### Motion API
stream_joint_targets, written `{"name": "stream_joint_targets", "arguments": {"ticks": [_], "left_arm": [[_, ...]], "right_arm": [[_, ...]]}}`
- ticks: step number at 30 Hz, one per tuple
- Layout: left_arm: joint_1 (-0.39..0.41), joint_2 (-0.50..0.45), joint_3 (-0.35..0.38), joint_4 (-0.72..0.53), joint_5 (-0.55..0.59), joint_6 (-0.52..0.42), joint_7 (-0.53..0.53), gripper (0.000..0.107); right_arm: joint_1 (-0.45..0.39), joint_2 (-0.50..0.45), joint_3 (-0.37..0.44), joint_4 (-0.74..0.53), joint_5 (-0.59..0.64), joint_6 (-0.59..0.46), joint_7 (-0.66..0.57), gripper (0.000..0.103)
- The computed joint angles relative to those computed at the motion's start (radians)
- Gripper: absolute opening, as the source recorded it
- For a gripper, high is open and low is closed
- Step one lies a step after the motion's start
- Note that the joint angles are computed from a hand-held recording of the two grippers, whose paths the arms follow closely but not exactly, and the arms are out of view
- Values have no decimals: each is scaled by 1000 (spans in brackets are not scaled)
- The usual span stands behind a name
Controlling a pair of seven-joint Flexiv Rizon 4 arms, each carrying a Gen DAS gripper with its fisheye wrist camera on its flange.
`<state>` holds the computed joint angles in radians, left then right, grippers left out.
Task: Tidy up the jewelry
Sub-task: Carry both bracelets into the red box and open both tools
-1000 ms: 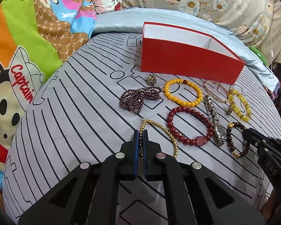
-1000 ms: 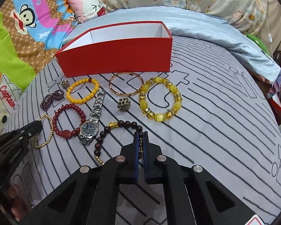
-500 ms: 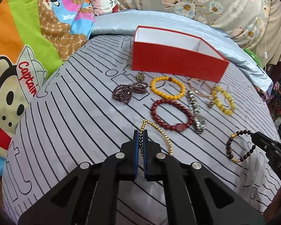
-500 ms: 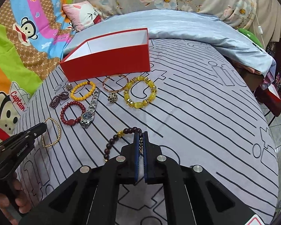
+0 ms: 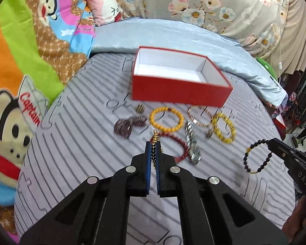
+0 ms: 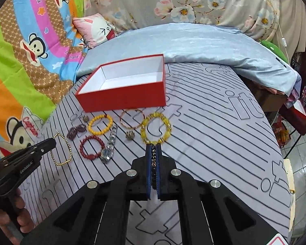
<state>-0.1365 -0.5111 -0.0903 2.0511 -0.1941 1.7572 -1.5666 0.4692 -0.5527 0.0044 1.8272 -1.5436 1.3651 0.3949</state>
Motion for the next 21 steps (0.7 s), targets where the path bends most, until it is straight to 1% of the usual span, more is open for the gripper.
{"name": "stream_joint_targets", "arguments": {"ticks": [2,5,6,7,8,10,11,13,14,15,16,17,19,20,21], "left_arm": [[4,-5,-4,-41,-1,-23,12,3],[29,-22,-31,-103,-3,-46,34,4],[41,-29,-44,-125,-6,-54,42,4],[71,-42,-79,-158,-10,-68,56,4],[84,-54,-94,-184,-14,-78,67,4],[103,-90,-118,-261,-25,-109,94,4],[96,-106,-110,-293,-31,-121,102,4],[79,-147,-89,-375,-43,-154,117,4],[62,-177,-66,-431,-50,-181,122,4],[49,-201,-48,-475,-55,-204,124,3],[45,-235,-41,-535,-62,-235,133,3],[30,-257,-20,-574,-67,-257,128,3],[9,-321,14,-685,-72,-314,122,3],[4,-345,24,-725,-73,-337,118,3],[6,-369,22,-766,-74,-361,121,3]], "right_arm": [[-6,-9,-2,-25,14,14,-19,4],[4,-29,-17,-82,67,11,-96,4],[3,-42,-24,-110,88,26,-123,4],[5,-53,-35,-135,107,39,-143,4],[9,-66,-45,-160,132,47,-168,4],[8,-112,-49,-236,217,63,-256,4],[10,-128,-50,-263,253,65,-291,4],[9,-184,-35,-354,348,35,-409,4],[11,-205,-31,-386,383,23,-452,4],[5,-242,-13,-443,437,1,-520,4],[0,-275,4,-492,483,-18,-576,4],[-3,-301,17,-530,520,-32,-619,4],[-16,-382,65,-651,609,-81,-732,4],[-19,-409,79,-691,641,-95,-769,4],[-30,-453,115,-756,687,-115,-828,4]]}}
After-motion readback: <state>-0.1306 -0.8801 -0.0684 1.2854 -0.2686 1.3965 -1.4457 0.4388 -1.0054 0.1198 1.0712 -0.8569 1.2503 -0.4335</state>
